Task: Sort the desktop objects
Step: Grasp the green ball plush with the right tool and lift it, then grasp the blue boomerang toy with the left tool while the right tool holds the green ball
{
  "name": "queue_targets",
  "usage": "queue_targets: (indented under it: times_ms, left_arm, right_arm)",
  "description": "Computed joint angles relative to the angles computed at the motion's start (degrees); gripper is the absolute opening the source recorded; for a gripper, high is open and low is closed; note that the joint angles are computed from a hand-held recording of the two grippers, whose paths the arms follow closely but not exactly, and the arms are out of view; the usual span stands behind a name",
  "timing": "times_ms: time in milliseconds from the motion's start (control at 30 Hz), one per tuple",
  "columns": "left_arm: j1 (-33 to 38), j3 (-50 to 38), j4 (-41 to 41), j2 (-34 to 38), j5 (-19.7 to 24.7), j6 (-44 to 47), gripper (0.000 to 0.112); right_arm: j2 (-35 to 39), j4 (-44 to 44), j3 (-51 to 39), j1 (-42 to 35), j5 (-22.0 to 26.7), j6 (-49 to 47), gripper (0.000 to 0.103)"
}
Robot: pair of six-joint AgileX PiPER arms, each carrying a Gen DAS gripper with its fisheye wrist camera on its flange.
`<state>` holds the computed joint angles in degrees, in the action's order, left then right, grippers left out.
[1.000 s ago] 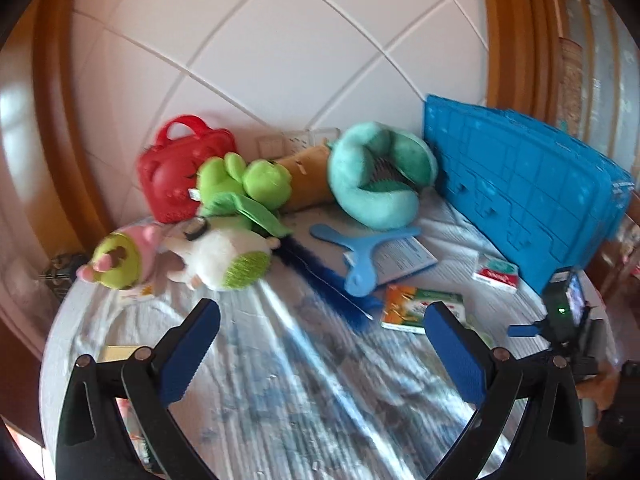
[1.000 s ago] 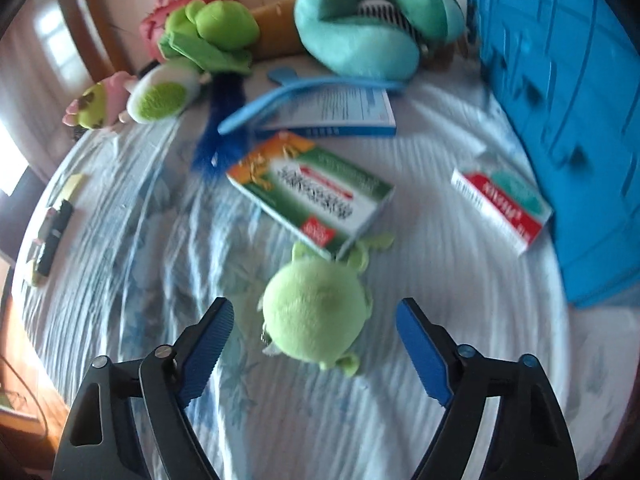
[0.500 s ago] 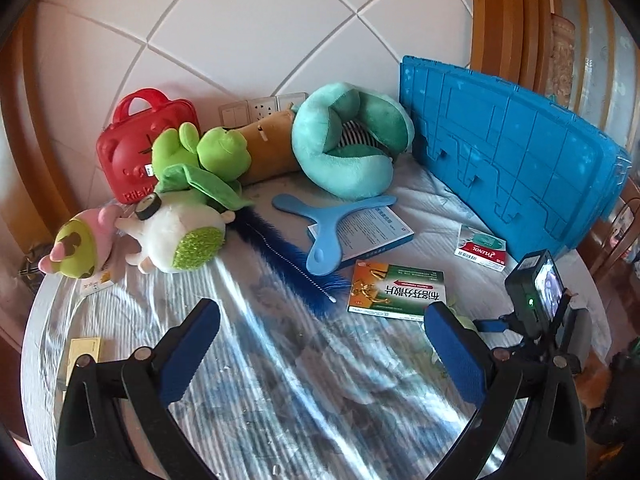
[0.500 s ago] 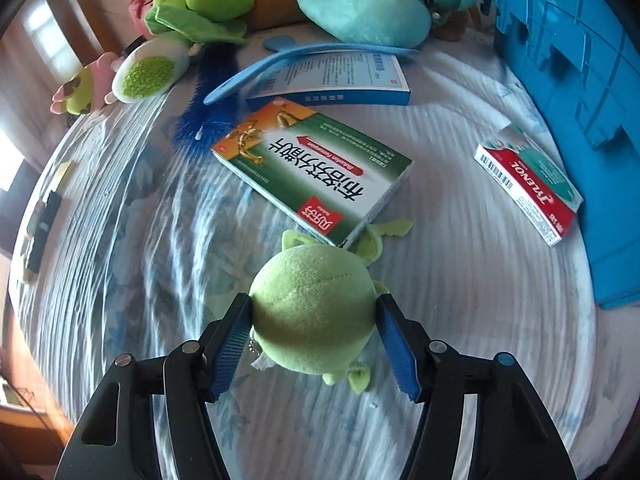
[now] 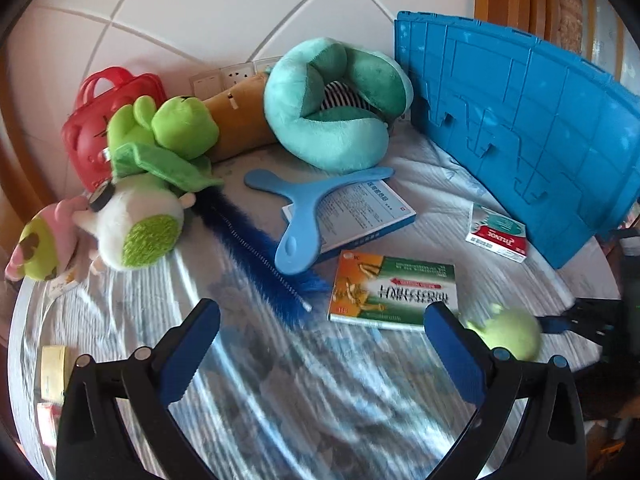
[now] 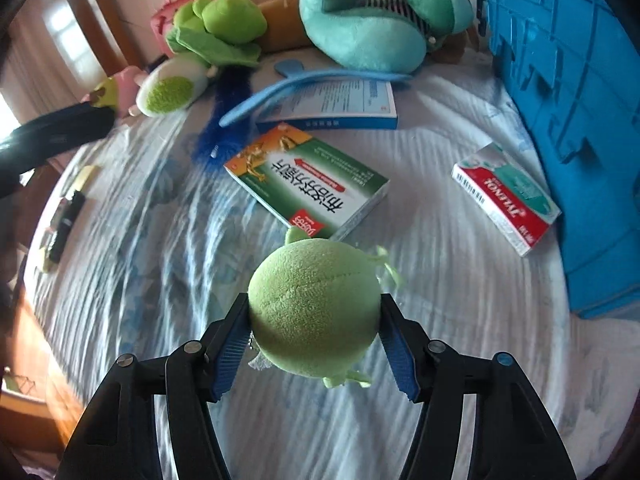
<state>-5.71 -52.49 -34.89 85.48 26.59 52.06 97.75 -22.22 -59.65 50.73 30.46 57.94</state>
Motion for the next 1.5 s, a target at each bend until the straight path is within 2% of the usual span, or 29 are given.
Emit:
queue_targets:
  times_ms: [133,267,367,467,500,567,600,667,767,833,900,933,967,1067,1167,1233,1500]
  left_arm:
    - [-3.1,-6.5,1.9,7.5,-4.2,-0.7,0.103]
    - [-4.5,-18.2,4.9,17.7,-1.9,-1.2,0.103]
    - [-4.0,-24.3,-1.5,23.8,0.2,7.6,0.103]
    - [-4.7,-30.3,4.1,30.0,1.1,4.7,0.102]
    - [-4.9,-31.6,6.2,31.5,0.8,3.2,0.098]
    - [-4.2,-36.2,7.6,35.1,4.5,0.9,0.065]
    - [-3.8,-38.9,8.6,37.1,6.9,-1.3,0.061]
    - [-2.9,-42.5,8.0,40.3,10.6,-1.8,0.060]
    - [-3.3,-40.3,6.2,40.4,8.3,2.6,0.060]
    - [-3.8,-39.0,5.5,40.3,6.8,4.1,0.060]
    - [-3.9,-40.2,6.4,41.5,7.4,3.2,0.061]
    - [-3.3,-40.7,4.3,41.9,8.1,4.5,0.060]
    - [-3.1,-41.3,3.8,42.2,8.7,4.7,0.050]
    - [-2.5,-43.3,3.2,43.5,10.4,4.1,0.047]
    - [-2.2,-41.2,2.2,42.4,7.9,5.8,0.046]
    - [-1.3,-37.2,-3.8,40.1,4.4,12.0,0.046]
    - [1.6,-30.3,-17.0,33.1,1.5,26.4,0.046]
  right_arm:
    - [-1.8,0.1,-0.3,0.5,0.9,-0.4,0.062]
    - [-2.9,-1.6,-2.3,2.3,4.9,2.0,0.062]
    - [-3.7,-3.2,-3.1,2.8,7.5,5.4,0.062]
    - [-4.1,-3.5,-3.7,2.6,8.8,8.8,0.062]
    - [-4.0,-4.1,-4.0,2.7,9.3,10.2,0.062]
    - [-3.9,-5.8,-4.8,3.5,10.6,13.5,0.062]
    - [-3.5,-6.8,-5.7,4.1,11.6,14.8,0.062]
    - [-2.6,-10.1,-7.8,5.5,14.2,18.0,0.062]
    - [0.4,-12.8,-12.6,6.0,16.7,19.2,0.062]
    - [2.0,-12.7,-14.9,5.5,16.3,18.9,0.062]
    - [3.8,-13.4,-17.2,5.3,16.6,19.1,0.062]
    - [4.7,-13.5,-18.5,5.2,16.8,19.0,0.062]
    - [5.3,-13.7,-19.5,5.2,16.9,19.1,0.062]
    - [7.1,-14.2,-22.8,5.4,18.8,18.4,0.062]
    - [7.5,-15.2,-24.6,5.5,20.2,18.4,0.062]
    - [7.5,-15.8,-25.4,5.5,21.1,19.0,0.062]
    - [7.1,-16.3,-26.2,5.1,21.2,21.2,0.062]
